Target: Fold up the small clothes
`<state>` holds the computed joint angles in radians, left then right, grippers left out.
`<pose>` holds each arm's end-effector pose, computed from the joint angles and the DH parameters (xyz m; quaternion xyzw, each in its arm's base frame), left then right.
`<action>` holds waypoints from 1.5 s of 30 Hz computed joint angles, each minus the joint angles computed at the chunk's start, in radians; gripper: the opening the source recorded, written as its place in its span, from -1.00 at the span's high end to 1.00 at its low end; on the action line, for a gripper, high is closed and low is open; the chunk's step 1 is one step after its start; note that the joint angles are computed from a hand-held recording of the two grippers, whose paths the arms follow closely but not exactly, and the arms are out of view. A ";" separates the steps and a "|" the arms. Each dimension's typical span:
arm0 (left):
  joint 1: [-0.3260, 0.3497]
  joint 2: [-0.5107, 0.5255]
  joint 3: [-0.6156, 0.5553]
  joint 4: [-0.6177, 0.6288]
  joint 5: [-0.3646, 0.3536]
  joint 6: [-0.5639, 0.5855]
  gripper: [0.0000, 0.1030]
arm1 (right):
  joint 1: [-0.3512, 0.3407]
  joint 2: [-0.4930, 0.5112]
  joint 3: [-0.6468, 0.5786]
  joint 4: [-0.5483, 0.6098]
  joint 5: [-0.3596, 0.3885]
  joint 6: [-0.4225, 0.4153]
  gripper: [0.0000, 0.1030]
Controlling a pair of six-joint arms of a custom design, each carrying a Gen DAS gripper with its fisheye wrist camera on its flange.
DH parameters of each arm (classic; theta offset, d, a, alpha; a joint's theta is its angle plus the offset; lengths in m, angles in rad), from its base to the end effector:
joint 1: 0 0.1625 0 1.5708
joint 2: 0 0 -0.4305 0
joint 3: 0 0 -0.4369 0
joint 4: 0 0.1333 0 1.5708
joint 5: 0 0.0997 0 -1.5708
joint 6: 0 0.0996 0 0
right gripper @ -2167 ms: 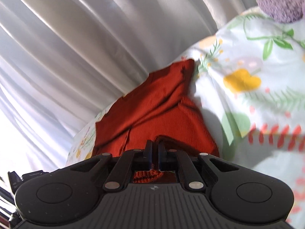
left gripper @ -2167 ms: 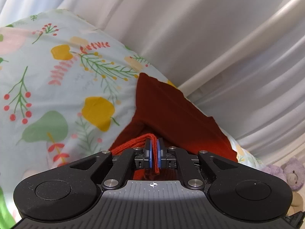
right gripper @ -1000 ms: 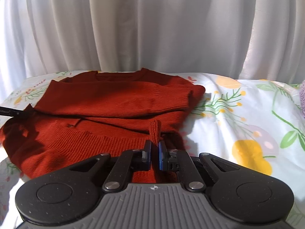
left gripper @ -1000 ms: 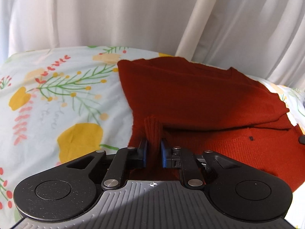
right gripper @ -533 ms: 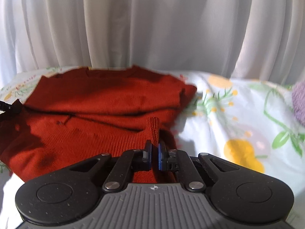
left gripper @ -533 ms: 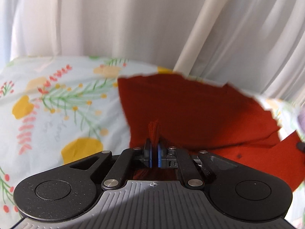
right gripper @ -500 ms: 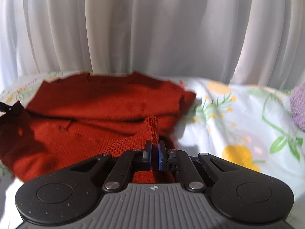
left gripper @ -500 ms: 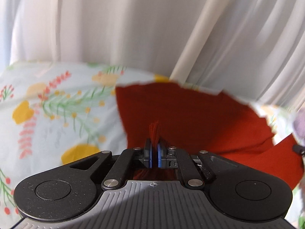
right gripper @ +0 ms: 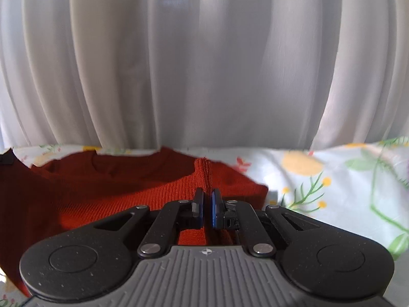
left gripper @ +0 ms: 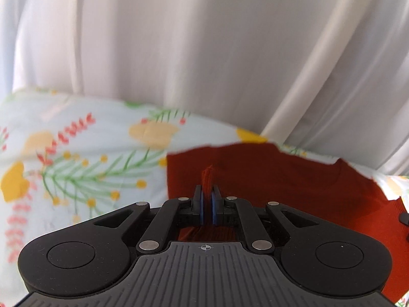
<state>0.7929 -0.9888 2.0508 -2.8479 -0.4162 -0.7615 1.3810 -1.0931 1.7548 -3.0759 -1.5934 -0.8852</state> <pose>-0.2300 -0.5532 0.1225 -0.0518 0.8336 -0.4422 0.3271 -0.0002 -0.6957 0.2846 0.3065 -0.8593 0.3463 0.2184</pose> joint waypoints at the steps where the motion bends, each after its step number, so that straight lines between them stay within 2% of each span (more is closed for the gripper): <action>1: 0.003 -0.004 0.018 -0.028 -0.023 0.012 0.81 | 0.001 0.015 -0.012 0.008 -0.020 0.001 0.89; 2: 0.001 -0.009 0.039 -0.068 -0.049 0.045 0.70 | 0.003 0.026 -0.017 0.000 -0.043 -0.001 0.87; 4: -0.003 -0.012 0.059 -0.098 -0.072 0.096 0.32 | 0.000 0.032 -0.023 0.017 -0.057 -0.025 0.85; 6: -0.007 -0.008 0.067 -0.119 -0.087 0.135 0.21 | -0.001 0.032 -0.026 0.045 -0.073 -0.043 0.73; 8: -0.006 -0.003 0.062 -0.100 -0.083 0.133 0.30 | -0.005 0.030 -0.020 0.046 -0.073 -0.068 0.71; 9: -0.005 -0.004 0.056 -0.065 -0.078 0.111 0.41 | -0.005 0.029 -0.018 0.050 -0.075 -0.077 0.71; 10: -0.003 -0.002 0.051 -0.041 -0.068 0.091 0.64 | -0.005 0.029 -0.017 0.048 -0.075 -0.081 0.71; 12: 0.000 0.002 0.047 -0.036 -0.048 0.083 0.82 | -0.001 0.033 -0.019 0.051 -0.081 -0.094 0.72; 13: -0.002 -0.002 0.047 -0.037 -0.045 0.074 0.84 | 0.002 0.037 -0.017 0.040 -0.091 -0.104 0.75; 14: -0.008 -0.009 0.048 -0.027 -0.031 0.051 0.84 | 0.004 0.039 -0.012 0.024 -0.097 -0.112 0.87; 15: -0.017 -0.017 0.048 -0.024 -0.010 0.037 0.85 | 0.006 0.040 -0.008 0.013 -0.098 -0.121 0.88; 17: -0.042 -0.021 0.050 -0.119 0.028 0.104 0.85 | 0.013 0.041 0.010 -0.048 -0.101 -0.143 0.90; 20: -0.072 -0.006 0.015 -0.314 0.069 0.296 0.85 | 0.022 0.012 0.051 -0.153 -0.029 -0.163 0.90; 24: -0.081 0.061 -0.092 -0.547 0.120 0.582 0.85 | 0.046 -0.003 0.043 -0.233 0.068 -0.090 0.91; 28: -0.054 0.131 -0.204 -0.676 0.139 0.749 0.85 | 0.079 0.045 -0.027 -0.283 0.065 -0.023 0.92; 30: -0.034 0.155 -0.239 -0.699 0.121 0.775 0.86 | 0.090 0.079 -0.064 -0.304 0.046 0.004 0.92; 32: -0.014 0.175 -0.266 -0.671 0.121 0.749 0.86 | 0.096 0.110 -0.096 -0.313 0.026 0.028 0.92; 36: 0.017 0.244 -0.319 -0.702 0.165 0.768 0.85 | 0.098 0.172 -0.136 -0.365 -0.024 0.001 0.93; 38: 0.032 0.263 -0.330 -0.697 0.174 0.757 0.77 | 0.094 0.186 -0.138 -0.392 -0.039 -0.015 0.92; 39: 0.034 0.271 -0.332 -0.706 0.188 0.753 0.66 | 0.092 0.198 -0.143 -0.406 -0.042 -0.021 0.92; 41: 0.026 0.284 -0.325 -0.740 0.214 0.766 0.25 | 0.084 0.213 -0.145 -0.425 -0.031 -0.010 0.89; 43: 0.015 0.306 -0.310 -0.861 0.163 0.843 -0.11 | 0.070 0.209 -0.129 -0.448 -0.004 0.060 0.65; 44: 0.015 0.307 -0.293 -0.862 0.110 0.829 -0.17 | 0.062 0.198 -0.116 -0.437 0.020 0.107 0.37; 45: 0.017 0.307 -0.277 -0.824 0.048 0.788 -0.37 | 0.053 0.187 -0.101 -0.416 0.052 0.158 0.27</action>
<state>0.8101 -0.6822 1.7738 -3.6720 -0.3686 0.0269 1.4343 -0.9059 1.6540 -3.4920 -1.5412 -0.7276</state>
